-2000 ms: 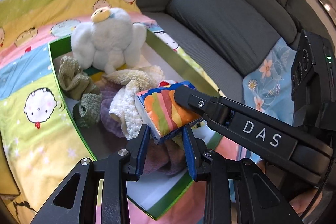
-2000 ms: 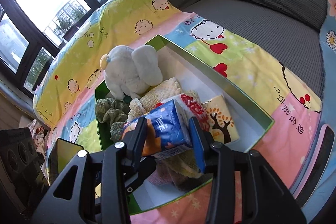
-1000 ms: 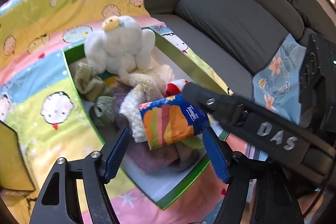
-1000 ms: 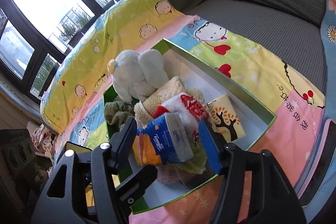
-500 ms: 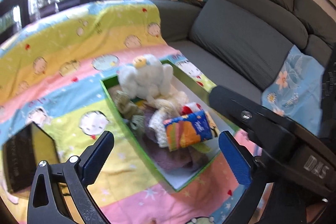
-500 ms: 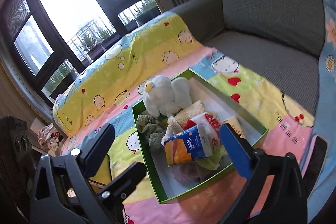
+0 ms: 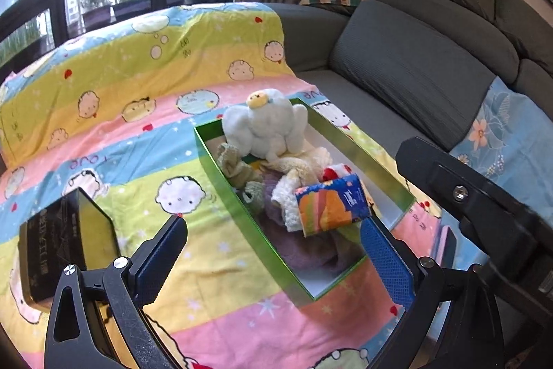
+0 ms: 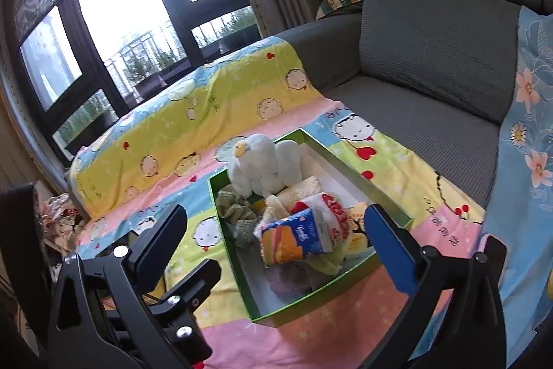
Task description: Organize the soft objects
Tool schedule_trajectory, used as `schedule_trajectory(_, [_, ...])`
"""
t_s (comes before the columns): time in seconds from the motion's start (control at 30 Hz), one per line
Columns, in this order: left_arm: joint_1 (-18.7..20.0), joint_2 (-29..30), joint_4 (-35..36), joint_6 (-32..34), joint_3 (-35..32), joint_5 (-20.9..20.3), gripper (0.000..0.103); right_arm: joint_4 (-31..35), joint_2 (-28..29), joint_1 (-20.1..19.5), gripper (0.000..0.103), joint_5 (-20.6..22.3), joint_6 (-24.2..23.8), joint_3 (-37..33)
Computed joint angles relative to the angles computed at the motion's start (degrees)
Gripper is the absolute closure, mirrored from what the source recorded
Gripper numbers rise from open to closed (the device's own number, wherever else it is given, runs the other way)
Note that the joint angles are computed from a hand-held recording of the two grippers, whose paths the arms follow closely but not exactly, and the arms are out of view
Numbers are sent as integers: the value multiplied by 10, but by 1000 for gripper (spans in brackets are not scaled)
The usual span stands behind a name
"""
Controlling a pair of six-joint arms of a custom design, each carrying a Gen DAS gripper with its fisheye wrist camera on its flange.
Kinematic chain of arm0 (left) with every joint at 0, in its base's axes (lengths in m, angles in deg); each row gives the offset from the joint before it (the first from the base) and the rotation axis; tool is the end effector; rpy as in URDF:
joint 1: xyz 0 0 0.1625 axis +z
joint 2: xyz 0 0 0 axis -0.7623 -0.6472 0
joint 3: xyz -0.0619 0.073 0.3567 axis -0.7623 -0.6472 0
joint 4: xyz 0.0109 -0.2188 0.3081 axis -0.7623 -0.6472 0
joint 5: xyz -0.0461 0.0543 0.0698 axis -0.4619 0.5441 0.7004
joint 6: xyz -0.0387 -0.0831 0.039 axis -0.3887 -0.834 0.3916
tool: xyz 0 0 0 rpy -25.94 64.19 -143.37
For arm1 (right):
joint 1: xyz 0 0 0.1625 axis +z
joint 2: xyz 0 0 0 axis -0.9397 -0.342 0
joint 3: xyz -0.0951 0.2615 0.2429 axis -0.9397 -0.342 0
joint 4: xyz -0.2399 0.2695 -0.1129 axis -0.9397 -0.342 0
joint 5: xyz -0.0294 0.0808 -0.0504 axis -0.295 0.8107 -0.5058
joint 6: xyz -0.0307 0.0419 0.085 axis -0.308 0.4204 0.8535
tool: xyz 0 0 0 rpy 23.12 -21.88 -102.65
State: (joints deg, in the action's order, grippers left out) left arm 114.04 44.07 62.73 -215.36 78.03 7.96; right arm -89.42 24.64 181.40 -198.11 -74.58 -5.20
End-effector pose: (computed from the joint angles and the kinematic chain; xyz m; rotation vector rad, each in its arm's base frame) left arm -0.0871 -0.6628 0.2216 0.1860 2.2769 -1.0023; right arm 0.3623 -0.6812 0.0441 0.5941 -2.5044 0.9557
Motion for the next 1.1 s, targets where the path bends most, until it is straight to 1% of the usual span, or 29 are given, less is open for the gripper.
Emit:
schedule_trajectory(0.03, [0,2,6,-4,-4,3,3,-4,0,1,1,-11,-3,1])
schedule_trajectory(0.1, [0,9,22,-15,-15,7,3,-2,2,1,1,-18,1,-2])
schedule_trajectory(0.2, [6,28,63,-48,-54,27,3,7,2,-1,1,-27,12,-4])
schedule_trajectory(0.27, [6,33,72,-58,-61,24,3,10,9,2,1,-53,16,-15])
schedule_trajectory(0.33, [7,39,80,-63,-70,22,3,6,14,5,1,-70,14,-19])
schedule_trajectory(0.5, [8,46,92,-71,-80,28,3,9,12,5,1,-80,19,-15])
schedule_trajectory(0.6, [8,44,89,-66,-76,29,3,6,9,5,1,-78,19,-11])
schedule_trajectory(0.73, [10,49,99,-72,-87,40,3,6,11,5,1,-80,20,-13])
schedule_trajectory(1.0, [11,38,85,-73,-66,46,3,9,11,6,1,-79,22,-13])
schedule_trajectory(1.1, [11,44,95,-77,-75,51,3,10,12,6,1,-81,22,-12])
